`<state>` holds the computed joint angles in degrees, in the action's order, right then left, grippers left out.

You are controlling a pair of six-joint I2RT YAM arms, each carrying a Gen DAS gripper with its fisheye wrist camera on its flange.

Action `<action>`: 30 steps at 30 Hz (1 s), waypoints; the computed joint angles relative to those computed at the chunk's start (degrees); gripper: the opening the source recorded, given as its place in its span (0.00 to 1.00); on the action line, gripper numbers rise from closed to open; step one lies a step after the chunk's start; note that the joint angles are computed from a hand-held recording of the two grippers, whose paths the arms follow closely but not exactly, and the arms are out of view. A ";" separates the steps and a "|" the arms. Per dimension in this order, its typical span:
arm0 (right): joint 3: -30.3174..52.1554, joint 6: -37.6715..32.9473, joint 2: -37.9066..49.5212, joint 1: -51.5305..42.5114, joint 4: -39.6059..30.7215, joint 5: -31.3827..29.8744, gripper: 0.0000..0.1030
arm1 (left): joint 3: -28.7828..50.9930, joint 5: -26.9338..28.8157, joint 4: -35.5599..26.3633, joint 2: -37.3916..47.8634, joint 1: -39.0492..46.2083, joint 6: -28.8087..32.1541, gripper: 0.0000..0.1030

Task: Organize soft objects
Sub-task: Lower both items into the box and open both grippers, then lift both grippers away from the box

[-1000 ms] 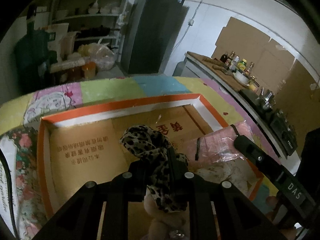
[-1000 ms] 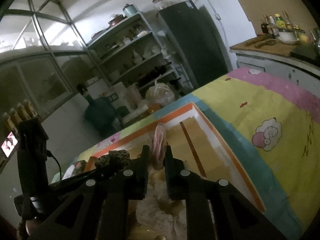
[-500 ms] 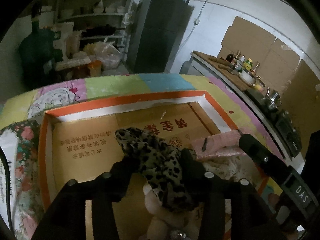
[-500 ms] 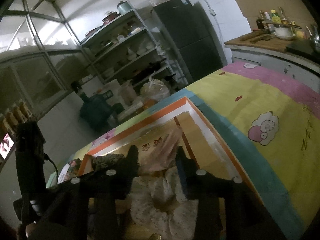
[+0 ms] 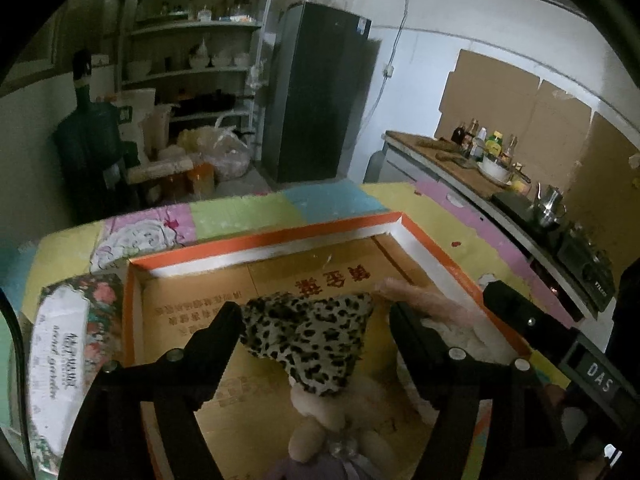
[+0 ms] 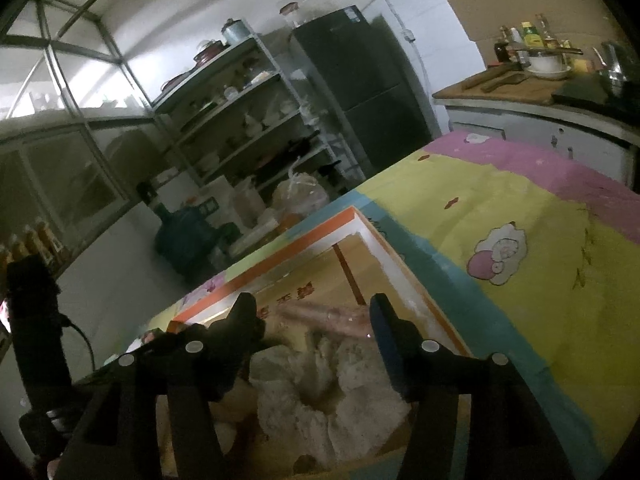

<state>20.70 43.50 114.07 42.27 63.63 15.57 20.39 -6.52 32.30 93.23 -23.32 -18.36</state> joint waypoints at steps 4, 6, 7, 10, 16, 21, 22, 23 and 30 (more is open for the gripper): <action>-1.49 0.23 -1.72 1.03 -0.09 1.60 0.59 | -3.37 -0.83 1.44 -5.24 -0.89 0.70 0.74; -2.25 0.43 -2.89 2.22 -0.48 2.99 0.59 | -4.88 -1.56 1.73 -7.92 -1.48 1.08 0.83; -2.59 0.53 -3.16 2.77 -0.42 3.56 0.59 | -5.63 -1.86 1.82 -9.19 -1.71 1.32 0.85; -3.56 0.67 -5.10 5.14 -1.49 6.05 0.60 | -8.24 -3.68 1.77 -14.04 -2.96 2.09 0.86; -3.45 0.50 -10.31 10.62 -7.50 11.90 0.60 | -12.96 -6.49 -1.74 -25.00 -4.20 2.55 0.86; -2.78 -0.03 -14.86 15.74 -13.60 17.31 0.60 | -15.26 -7.37 -11.79 -36.96 -4.16 1.66 0.86; -2.41 -0.10 -15.58 16.90 -14.94 18.45 0.60 | -15.72 -7.24 -14.13 -39.72 -3.95 1.56 0.86; -1.80 -0.13 -16.35 18.52 -16.71 20.02 0.60 | -16.43 -7.19 -16.69 -43.20 -3.75 1.44 0.86; 2.68 0.62 -17.59 26.70 -24.92 25.91 0.65 | -19.58 -11.53 -40.02 -71.60 -5.83 0.90 0.86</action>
<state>23.38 44.12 96.48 68.97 38.70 41.48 0.81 -18.05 -7.72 21.63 -29.14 -17.46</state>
